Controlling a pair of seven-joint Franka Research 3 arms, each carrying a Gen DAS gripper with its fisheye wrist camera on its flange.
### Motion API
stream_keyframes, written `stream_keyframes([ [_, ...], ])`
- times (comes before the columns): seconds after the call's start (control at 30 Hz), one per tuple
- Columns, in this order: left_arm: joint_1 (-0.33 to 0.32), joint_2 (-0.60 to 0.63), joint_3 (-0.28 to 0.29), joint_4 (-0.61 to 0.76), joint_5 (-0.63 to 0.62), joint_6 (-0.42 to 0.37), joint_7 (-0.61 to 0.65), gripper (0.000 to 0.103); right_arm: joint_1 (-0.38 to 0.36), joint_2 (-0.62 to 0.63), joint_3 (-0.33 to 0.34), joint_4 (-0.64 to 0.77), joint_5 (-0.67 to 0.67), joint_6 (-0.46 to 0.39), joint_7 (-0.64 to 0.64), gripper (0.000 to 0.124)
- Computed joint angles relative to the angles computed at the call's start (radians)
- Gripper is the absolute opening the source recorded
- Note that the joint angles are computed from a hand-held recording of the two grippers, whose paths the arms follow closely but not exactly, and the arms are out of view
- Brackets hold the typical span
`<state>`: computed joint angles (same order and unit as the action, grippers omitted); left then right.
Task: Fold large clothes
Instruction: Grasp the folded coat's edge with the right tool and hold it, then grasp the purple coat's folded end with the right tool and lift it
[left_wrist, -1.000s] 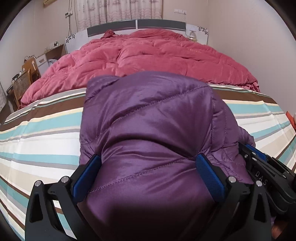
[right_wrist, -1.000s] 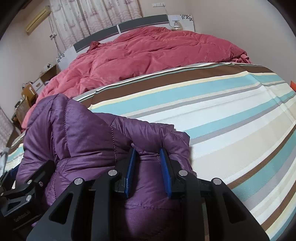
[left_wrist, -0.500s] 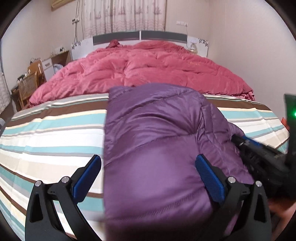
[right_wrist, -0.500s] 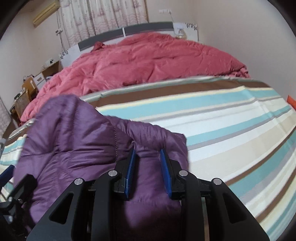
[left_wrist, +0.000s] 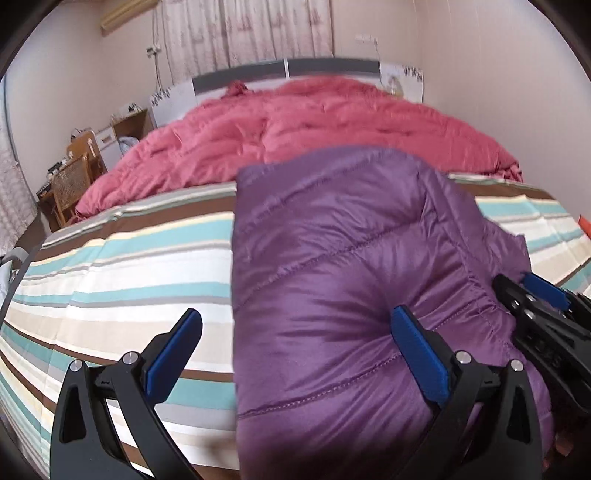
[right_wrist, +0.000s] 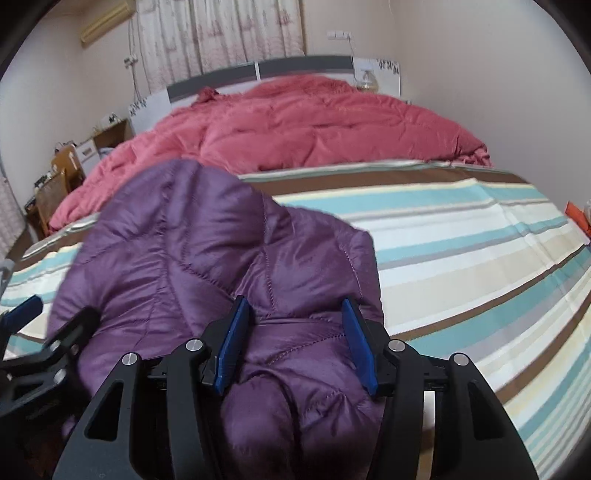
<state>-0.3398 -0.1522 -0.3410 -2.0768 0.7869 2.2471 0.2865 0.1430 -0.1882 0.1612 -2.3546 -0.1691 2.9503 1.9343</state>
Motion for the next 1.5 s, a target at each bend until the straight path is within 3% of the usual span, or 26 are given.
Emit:
stream_keyframes([
  [0.13,0.006,0.021,0.025,0.000,-0.074,0.059,0.020,0.101,0.032,0.049,-0.036,0.012,0.076,0.038,-0.061,0.051],
  [0.33,0.015,-0.027,0.023,-0.058,-0.084,0.124,0.018,0.101,0.002,0.014,-0.007,0.002,-0.005,0.008,-0.010,0.051],
  [0.53,0.020,-0.095,-0.021,-0.103,-0.003,0.080,-0.004,0.101,-0.010,-0.105,0.015,-0.081,0.012,0.012,0.033,0.051],
  [0.73,0.023,-0.090,-0.013,-0.125,-0.016,0.116,0.038,0.101,0.018,-0.103,-0.006,-0.135,0.114,0.048,-0.039,0.051],
  [0.87,0.022,-0.079,-0.020,-0.114,0.001,0.094,0.052,0.101,-0.051,-0.111,0.065,-0.121,0.060,0.014,-0.004,0.051],
  [1.03,0.020,-0.134,0.002,-0.153,-0.095,0.145,0.043,0.101,0.014,-0.153,0.006,-0.112,0.138,-0.042,-0.056,0.051],
  [1.17,0.034,-0.162,-0.013,-0.165,-0.091,0.146,0.041,0.101,0.045,-0.178,-0.020,-0.086,0.196,-0.007,-0.137,0.051],
  [1.27,0.049,-0.136,-0.022,-0.115,-0.074,0.104,0.065,0.101,0.045,-0.136,-0.017,-0.014,0.212,-0.025,-0.173,0.051],
  [1.37,0.067,-0.084,-0.020,-0.034,-0.043,0.035,0.077,0.101,-0.026,-0.048,0.044,0.086,0.098,-0.058,-0.120,0.051],
  [1.43,0.074,-0.042,-0.007,0.018,-0.034,0.014,0.079,0.101,-0.010,0.005,0.024,0.132,0.092,-0.090,-0.113,0.051],
  [1.5,0.072,0.002,0.009,0.062,-0.041,-0.002,0.105,0.101,0.034,0.057,-0.025,0.167,0.170,-0.125,-0.151,0.051],
])
